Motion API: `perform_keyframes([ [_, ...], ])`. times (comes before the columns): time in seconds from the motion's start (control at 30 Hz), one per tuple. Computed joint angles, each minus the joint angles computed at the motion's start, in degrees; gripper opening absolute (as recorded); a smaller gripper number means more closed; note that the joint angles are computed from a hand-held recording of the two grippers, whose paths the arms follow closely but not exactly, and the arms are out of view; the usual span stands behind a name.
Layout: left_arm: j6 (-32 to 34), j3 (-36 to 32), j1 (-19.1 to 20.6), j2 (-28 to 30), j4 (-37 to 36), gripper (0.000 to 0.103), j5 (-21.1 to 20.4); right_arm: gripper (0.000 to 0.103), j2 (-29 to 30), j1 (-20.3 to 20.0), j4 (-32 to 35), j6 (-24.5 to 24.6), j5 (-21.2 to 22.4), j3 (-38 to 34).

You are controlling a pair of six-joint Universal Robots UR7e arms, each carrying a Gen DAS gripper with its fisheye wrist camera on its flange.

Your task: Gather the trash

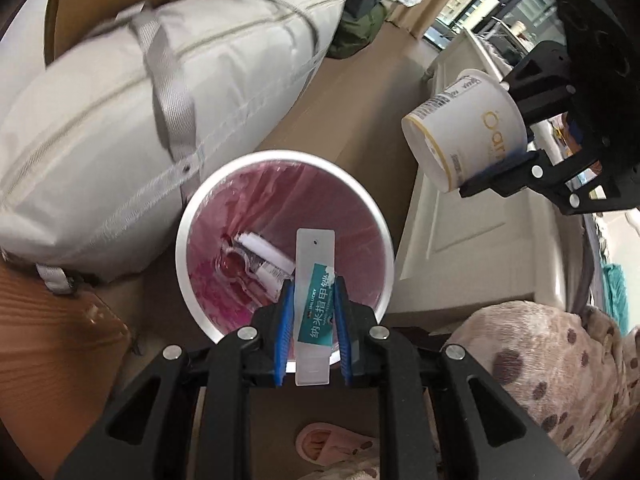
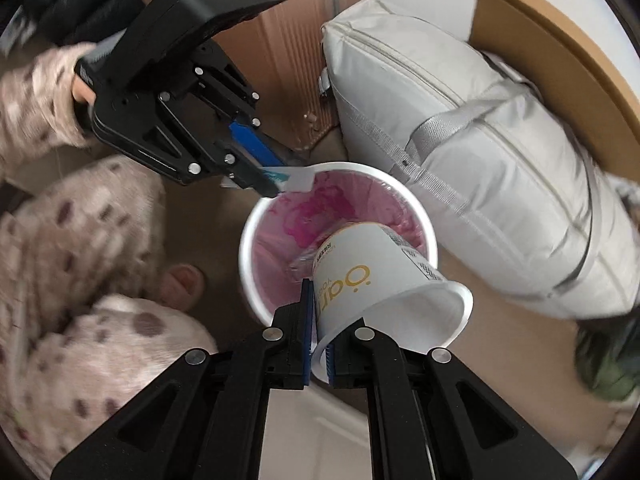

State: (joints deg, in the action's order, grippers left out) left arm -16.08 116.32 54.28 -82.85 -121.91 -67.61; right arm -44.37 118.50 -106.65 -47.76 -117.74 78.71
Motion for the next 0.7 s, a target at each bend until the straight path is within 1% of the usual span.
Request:
perform_keyframes([
  [0.03, -0.4, 0.1, 0.4, 0.0, 0.1, 0.024, -0.2, 0.023, 0.3, 0.2, -1.0, -1.2, -1.0, 0.3],
  [0.07, -0.7, 0.3, 0.7, 0.0, 0.0, 0.037, -0.6, 0.028, 0.4, 0.4, -1.8, -2.6, -1.7, 0.7],
  [0.1, -1.2, 0.6, 0.9, -0.2, -0.1, 0.06, -0.8, 0.037, 0.5, 0.5, -2.5, -3.8, -2.3, 1.0],
  [0.13, -1.7, 1.0, 0.8, -0.5, -0.3, 0.071, -0.6, 0.042, 0.4, 0.7, -3.5, -5.2, -3.0, 1.5],
  [0.17, -2.1, 1.3, 0.5, -0.8, -0.5, 0.087, -0.1, 0.043, 0.3, 0.8, -4.8, -6.4, -3.9, 2.1],
  [0.2, -2.3, 1.8, 0.0, -1.1, -0.7, 0.09, 0.6, 0.048, 0.0, 1.0, -5.7, -7.0, -4.7, 2.6],
  [0.23, -2.7, 1.9, -0.4, -1.2, -0.3, 0.091, 1.4, 0.055, -0.4, 1.1, -6.0, -7.2, -4.8, 2.9],
  [0.27, -3.4, 1.8, -0.7, -1.2, 0.6, 0.095, 2.1, 0.058, -0.8, 1.0, -6.2, -6.9, -4.8, 3.0],
  [0.3, -5.0, 1.6, -1.2, -1.1, 2.0, 0.098, 3.2, 0.067, -1.3, 1.0, -6.3, -6.0, -4.7, 3.3],
  [0.33, -6.9, 1.3, -1.7, -0.9, 3.8, 0.098, 4.4, 0.075, -2.1, 1.0, -6.5, -4.7, -4.6, 3.5],
  [0.4, -8.9, 0.8, -2.5, -0.7, 5.7, 0.098, 5.0, 0.076, -3.4, 1.0, -5.9, -2.5, -3.8, 4.0],
  [0.5, -10.6, 0.9, -4.7, -1.1, 6.8, 0.098, 5.5, 0.081, -6.3, 1.4, -6.1, 1.2, -2.8, 5.3],
  [0.57, -12.9, 0.7, -7.3, -1.2, 9.0, 0.098, 8.1, 0.083, -8.5, 1.8, -6.9, 3.1, -1.6, 6.6],
  [0.63, -15.0, 0.6, -10.3, -1.9, 10.2, 0.098, 9.6, 0.088, -11.1, 2.2, -7.6, 5.5, -0.1, 8.0],
  [0.7, -18.1, 0.4, -13.2, -2.8, 11.5, 0.098, 11.2, 0.089, -13.9, 2.7, -8.2, 7.8, 1.6, 9.5],
])
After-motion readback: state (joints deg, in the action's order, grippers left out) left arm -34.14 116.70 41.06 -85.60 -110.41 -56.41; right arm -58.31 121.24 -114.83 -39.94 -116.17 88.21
